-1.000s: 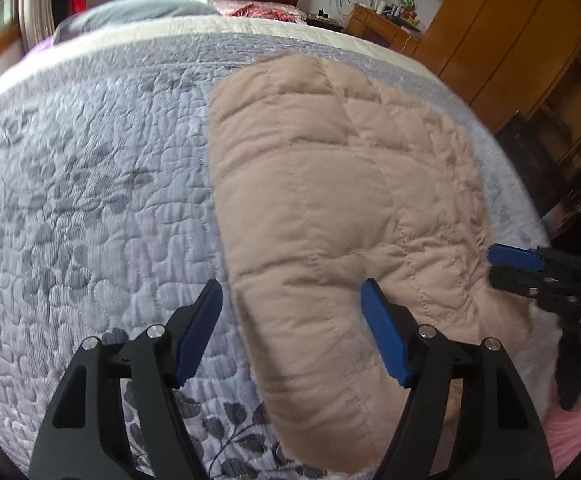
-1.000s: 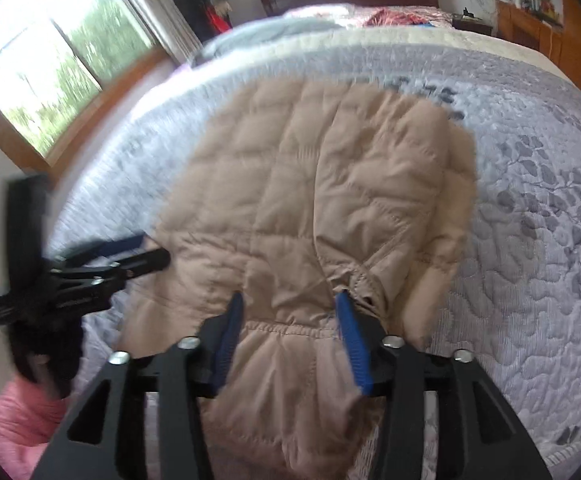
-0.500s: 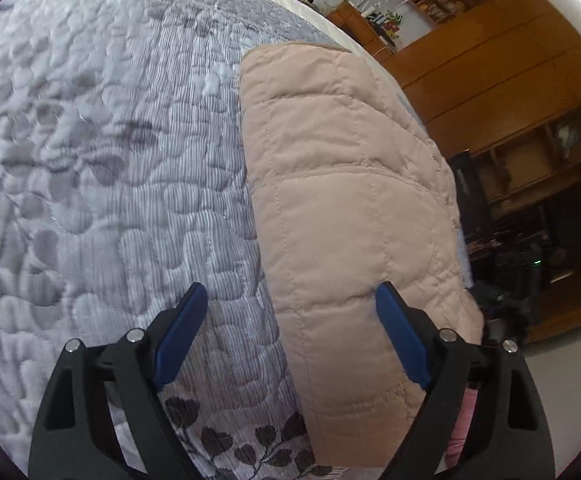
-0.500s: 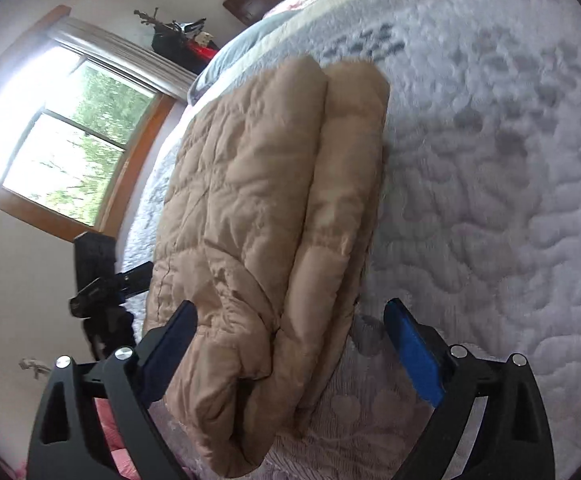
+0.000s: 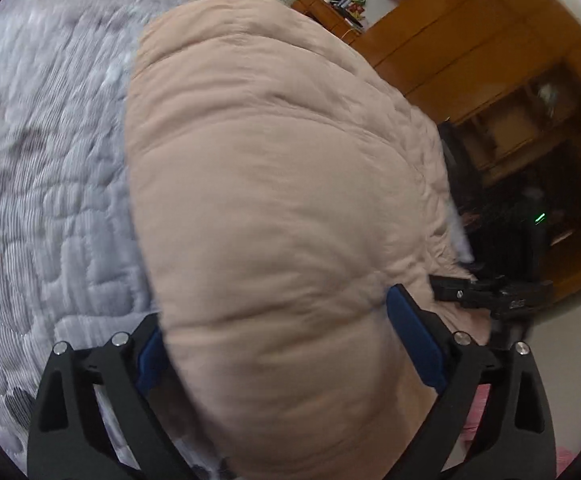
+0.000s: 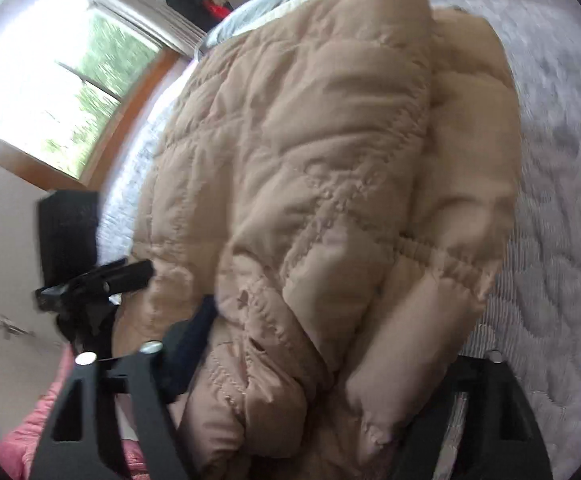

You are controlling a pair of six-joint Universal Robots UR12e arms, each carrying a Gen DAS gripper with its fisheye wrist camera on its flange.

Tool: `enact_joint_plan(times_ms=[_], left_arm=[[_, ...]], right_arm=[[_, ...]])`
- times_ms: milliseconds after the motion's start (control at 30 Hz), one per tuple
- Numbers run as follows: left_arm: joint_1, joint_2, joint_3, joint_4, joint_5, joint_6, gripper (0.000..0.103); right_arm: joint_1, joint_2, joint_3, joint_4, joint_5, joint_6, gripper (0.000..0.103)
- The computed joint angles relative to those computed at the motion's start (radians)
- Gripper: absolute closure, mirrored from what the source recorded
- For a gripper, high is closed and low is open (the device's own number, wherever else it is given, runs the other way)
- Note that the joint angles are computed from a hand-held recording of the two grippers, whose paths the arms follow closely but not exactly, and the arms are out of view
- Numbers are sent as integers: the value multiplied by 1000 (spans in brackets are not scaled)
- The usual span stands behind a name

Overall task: Fold large clothes
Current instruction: 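Lift the coat with both grippers and fold it over onto itself, then lower the folded coat onto the bed and open both grippers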

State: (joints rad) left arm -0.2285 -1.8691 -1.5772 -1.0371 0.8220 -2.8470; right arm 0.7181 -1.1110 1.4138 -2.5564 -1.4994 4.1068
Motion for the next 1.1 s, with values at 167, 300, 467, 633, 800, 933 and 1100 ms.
enact_joint_plan(times_ms=[167,300,467,633,800,933,1100], left_arm=[[-4,20,2,80,0,-30,45],[0,28,12,157,0,-61,49],[7,6,60,260,31,-116,49],[27,-34,112,331,78,-174,49],[47,-105,193,322,110,-210,49],[56,-165,266,256,146,-198,48],[61,-216,319,210,171,-177,41]], right_arm=[[16,13,-102,147,-66,-91,63],[18,33,-177,194,-105,-160,64],[1,88,-303,244,-131,-239,64],[-40,175,-454,306,-100,-309,64],[-69,288,-618,377,-65,-366,64],[-85,329,-658,407,-18,-375,64],[-104,360,-661,388,39,-359,58]])
